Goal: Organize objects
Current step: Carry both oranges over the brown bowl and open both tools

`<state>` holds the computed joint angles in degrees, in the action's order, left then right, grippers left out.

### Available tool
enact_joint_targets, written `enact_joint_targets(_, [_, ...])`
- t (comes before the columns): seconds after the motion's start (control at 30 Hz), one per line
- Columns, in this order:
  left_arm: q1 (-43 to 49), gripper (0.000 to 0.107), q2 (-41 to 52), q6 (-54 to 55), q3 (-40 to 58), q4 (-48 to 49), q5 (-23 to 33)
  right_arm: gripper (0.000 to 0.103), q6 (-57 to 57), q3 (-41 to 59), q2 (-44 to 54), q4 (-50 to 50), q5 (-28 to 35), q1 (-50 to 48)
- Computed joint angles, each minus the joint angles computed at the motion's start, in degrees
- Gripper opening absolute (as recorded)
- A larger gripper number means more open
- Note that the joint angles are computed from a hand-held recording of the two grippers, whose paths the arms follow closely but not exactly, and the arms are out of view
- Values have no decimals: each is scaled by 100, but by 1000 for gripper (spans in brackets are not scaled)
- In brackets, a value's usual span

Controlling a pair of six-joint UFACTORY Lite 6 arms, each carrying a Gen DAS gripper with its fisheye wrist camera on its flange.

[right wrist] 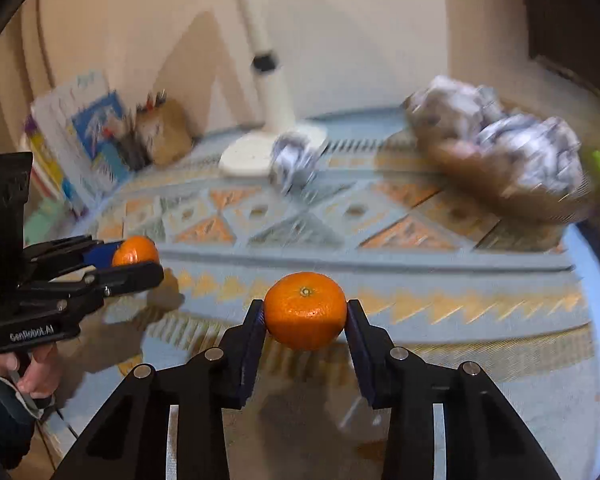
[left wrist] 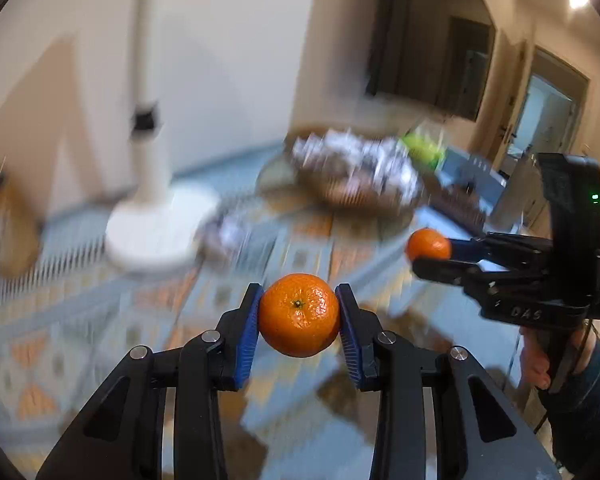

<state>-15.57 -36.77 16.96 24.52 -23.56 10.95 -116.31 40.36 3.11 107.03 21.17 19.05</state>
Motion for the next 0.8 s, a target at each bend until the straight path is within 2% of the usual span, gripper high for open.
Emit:
enact_joint_targets(0.03, [-118, 34, 600, 49, 493, -37, -180, 39, 285, 149, -132, -279, -30, -187])
enact_joint_targets(0.1, [-237, 34, 1799, 824, 1488, -832, -574, 39, 501, 477, -273, -478, -93, -544])
enact_joint_targets(0.2, [-179, 34, 3322, 2191, 2995, -2353, -447, 39, 509, 1244, -69, -257, -368, -1065])
enact_joint_targets(0.27, [-200, 34, 4266, 2010, 4046, -2334, -315, 39, 441, 1882, 352, 135, -573, -1377])
enact_joint_targets(0.37, [-358, 34, 5484, 360, 5418, -776, -370, 39, 1140, 2810, 1205, 5, -239, -1926])
enact_joint_targets(0.43, [-469, 34, 6171, -788, 6211, 423, -447, 39, 685, 3102, 1656, 743, -67, -2096])
enact_joint_targets(0.5, [-573, 34, 6718, -1958, 6984, 1623, -210, 39, -14, 3221, 2029, 1702, 242, -2231])
enact_joint_targets(0.57, [-683, 37, 7244, -2931, 7698, 2641, -3, 39, 84, 3493, 2483, 1702, 333, -2284])
enact_joint_targets(0.6, [-709, 48, 7477, -3112, 8001, 2819, 64, 39, 451, 3713, 2685, 1342, 232, -2258])
enact_joint_targets(0.63, [-700, 67, 7669, -3058, 8274, 2757, 175, 39, 927, 3938, 2880, 811, 207, -2264])
enact_joint_targets(0.7, [-651, 88, 7766, -2700, 8371, 2298, 141, 39, 1593, 4324, 3140, 78, 62, -2247])
enact_joint_targets(0.77, [-569, 89, 7352, -1940, 7766, 1414, -166, 44, 1786, 4347, 3189, -96, -97, -2225])
enact_joint_targets(0.8, [-529, 89, 7184, -1726, 7588, 1167, -139, 46, 1713, 4286, 3167, 10, -58, -2256])
